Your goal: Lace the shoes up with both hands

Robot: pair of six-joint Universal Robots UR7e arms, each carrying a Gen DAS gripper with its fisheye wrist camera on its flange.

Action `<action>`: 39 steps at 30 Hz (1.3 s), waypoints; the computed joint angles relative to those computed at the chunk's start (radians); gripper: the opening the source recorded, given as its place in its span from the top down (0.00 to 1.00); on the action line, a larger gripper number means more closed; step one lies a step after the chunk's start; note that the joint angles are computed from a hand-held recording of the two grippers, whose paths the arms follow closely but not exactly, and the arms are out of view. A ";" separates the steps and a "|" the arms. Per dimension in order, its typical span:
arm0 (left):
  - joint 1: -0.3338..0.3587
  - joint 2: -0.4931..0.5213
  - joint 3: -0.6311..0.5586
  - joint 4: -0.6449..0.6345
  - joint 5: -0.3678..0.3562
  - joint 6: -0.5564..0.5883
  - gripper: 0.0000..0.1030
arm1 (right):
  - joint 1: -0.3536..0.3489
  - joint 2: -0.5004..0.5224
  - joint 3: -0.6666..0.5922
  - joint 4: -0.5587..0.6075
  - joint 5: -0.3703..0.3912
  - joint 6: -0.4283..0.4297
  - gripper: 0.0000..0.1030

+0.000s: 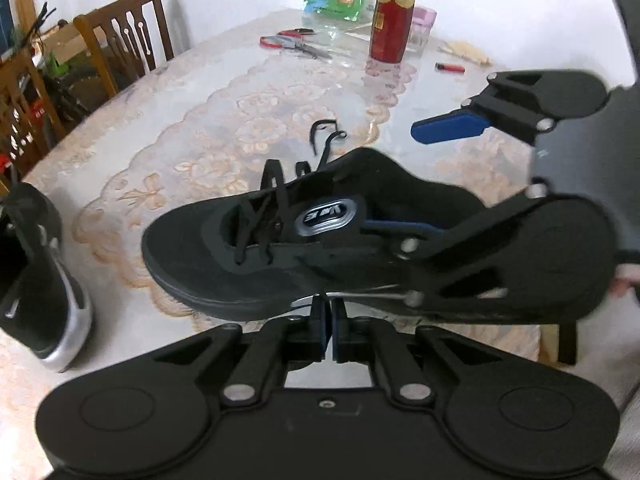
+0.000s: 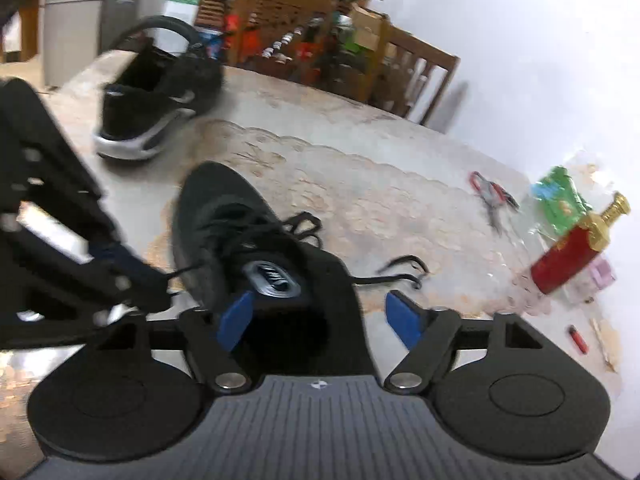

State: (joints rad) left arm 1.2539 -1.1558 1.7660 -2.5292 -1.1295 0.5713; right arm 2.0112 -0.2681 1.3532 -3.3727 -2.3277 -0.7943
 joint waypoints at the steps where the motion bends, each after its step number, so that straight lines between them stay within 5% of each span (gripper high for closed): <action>1: 0.004 -0.004 0.001 0.002 -0.009 -0.009 0.98 | 0.004 -0.018 0.035 -0.038 0.023 -0.022 0.29; 4: 0.007 -0.009 0.009 -0.007 -0.014 -0.004 0.98 | 0.005 -0.052 0.113 -0.068 0.093 -0.088 0.15; 6: 0.006 -0.013 0.016 -0.016 -0.010 0.003 0.98 | 0.002 -0.061 0.128 -0.013 0.117 -0.102 0.15; 9: 0.010 -0.026 0.014 0.007 -0.027 0.014 0.98 | 0.007 -0.022 0.090 -0.028 0.059 -0.143 0.16; 11: 0.012 -0.042 0.009 0.053 -0.045 0.038 0.98 | 0.005 0.014 0.018 0.021 -0.021 -0.050 0.21; 16: -0.013 -0.181 0.072 0.330 -0.024 0.078 0.98 | -0.055 -0.046 -0.009 0.193 0.061 0.439 0.11; 20: -0.012 -0.342 0.168 0.545 0.014 -0.050 0.98 | -0.062 -0.045 -0.015 0.235 0.048 0.532 0.11; 22: 0.015 -0.364 0.151 0.583 -0.012 -0.176 0.97 | -0.058 -0.039 0.001 0.198 0.056 0.502 0.11; 24: 0.026 -0.370 0.136 0.590 -0.009 -0.246 0.84 | -0.052 -0.015 -0.025 0.213 0.032 0.472 0.14; 25: 0.019 -0.366 0.133 0.572 0.013 -0.240 0.66 | -0.057 0.000 -0.048 0.243 0.013 0.462 0.14; 27: 0.006 -0.358 0.127 0.534 0.058 -0.228 0.47 | -0.053 -0.014 -0.034 0.276 -0.001 0.480 0.15; 32: 0.016 -0.213 0.039 0.317 -0.023 -0.097 0.29 | -0.054 -0.108 0.101 0.194 0.066 0.499 0.15; 36: 0.031 -0.015 -0.036 0.127 -0.065 -0.015 0.30 | -0.056 -0.169 0.189 0.125 0.102 0.491 0.13; 39: 0.047 0.071 -0.102 0.131 -0.065 -0.042 0.75 | -0.060 -0.169 0.186 0.130 0.109 0.469 0.12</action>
State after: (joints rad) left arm 1.3012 -1.0852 1.6640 -2.3980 -1.1944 0.5297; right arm 1.9512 -0.4368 1.5389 -3.2425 -2.2186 -0.3257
